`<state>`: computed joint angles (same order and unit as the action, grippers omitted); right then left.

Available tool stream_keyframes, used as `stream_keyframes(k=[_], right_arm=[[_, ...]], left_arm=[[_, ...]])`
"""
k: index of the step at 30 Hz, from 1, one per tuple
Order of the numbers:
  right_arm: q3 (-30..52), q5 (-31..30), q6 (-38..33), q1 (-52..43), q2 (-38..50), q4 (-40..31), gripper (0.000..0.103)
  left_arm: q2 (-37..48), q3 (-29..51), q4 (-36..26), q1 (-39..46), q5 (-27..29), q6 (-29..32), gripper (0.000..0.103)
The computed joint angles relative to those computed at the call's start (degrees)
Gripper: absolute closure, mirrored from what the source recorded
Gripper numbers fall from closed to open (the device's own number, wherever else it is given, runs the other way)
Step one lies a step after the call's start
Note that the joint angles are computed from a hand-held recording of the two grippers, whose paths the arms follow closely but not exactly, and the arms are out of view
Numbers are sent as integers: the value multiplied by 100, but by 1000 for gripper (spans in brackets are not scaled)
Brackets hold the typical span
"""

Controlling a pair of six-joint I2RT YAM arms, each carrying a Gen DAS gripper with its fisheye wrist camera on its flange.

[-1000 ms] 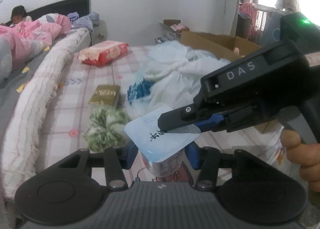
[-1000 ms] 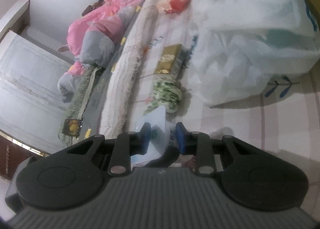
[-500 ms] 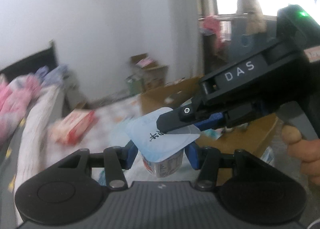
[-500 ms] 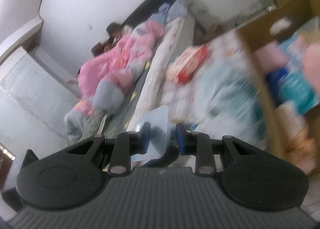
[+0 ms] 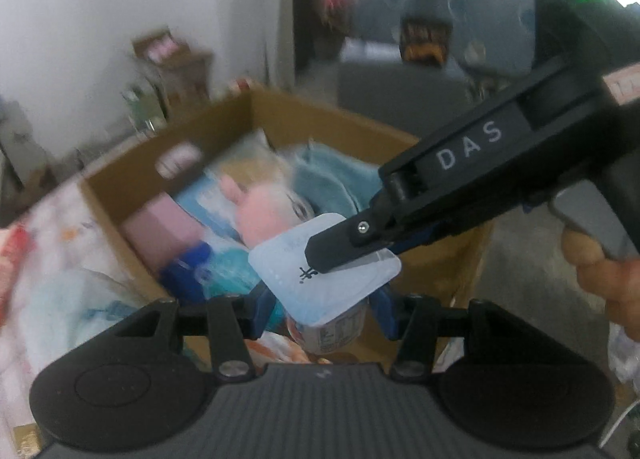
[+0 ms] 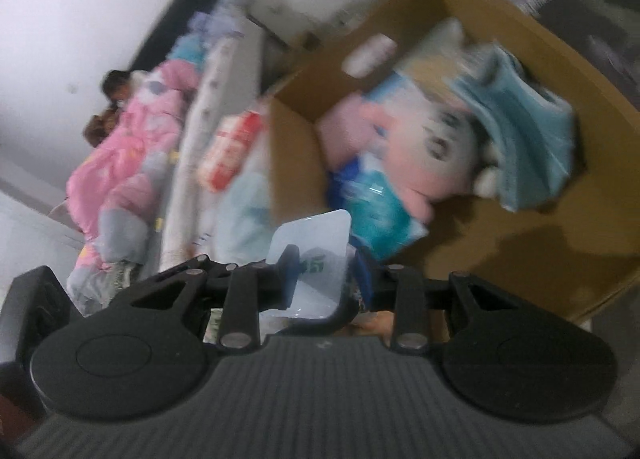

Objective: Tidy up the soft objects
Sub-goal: 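Carry the white yogurt cup with the right tool into the box and release, then grasp the gold snack packet with the right tool while the left tool grasps the green scrunchie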

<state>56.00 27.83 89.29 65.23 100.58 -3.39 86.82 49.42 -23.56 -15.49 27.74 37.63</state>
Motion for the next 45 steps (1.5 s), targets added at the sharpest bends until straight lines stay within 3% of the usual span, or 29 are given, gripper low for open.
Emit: stream_keyframes(k=[8, 14, 17, 22, 27, 31, 36, 40, 45], right_arm=[[-430, -1234, -249, -790, 443, 653, 71], [-133, -1822, -582, -1163, 849, 456, 71], [-157, -1976, -595, -1266, 913, 535, 69], [-419, -1874, -384, -1271, 720, 663, 59], [-420, -1037, -160, -914, 289, 176, 51], [-266, -93, -108, -396, -63, -245, 50], [331, 720, -437, 134, -111, -694, 50], [1053, 666, -1059, 234, 260, -592, 50], [2630, 36, -2078, 104, 1347, -535, 50]], left_arm=[[1242, 546, -23, -556, -710, -341, 51], [1700, 978, -562, -658, -913, -518, 51], [1809, 1080, -659, -635, -978, -565, 42], [1584, 1052, -754, -573, -929, -466, 31], [1024, 757, -700, -312, -659, -433, 27], [331, 426, -794, 317, -210, -157, 19], [-268, 314, -1207, 1749, 606, 446, 12], [-363, 379, -1421, 3147, 1137, 971, 11], [134, 580, -1077, 4574, 1365, 1254, 11]])
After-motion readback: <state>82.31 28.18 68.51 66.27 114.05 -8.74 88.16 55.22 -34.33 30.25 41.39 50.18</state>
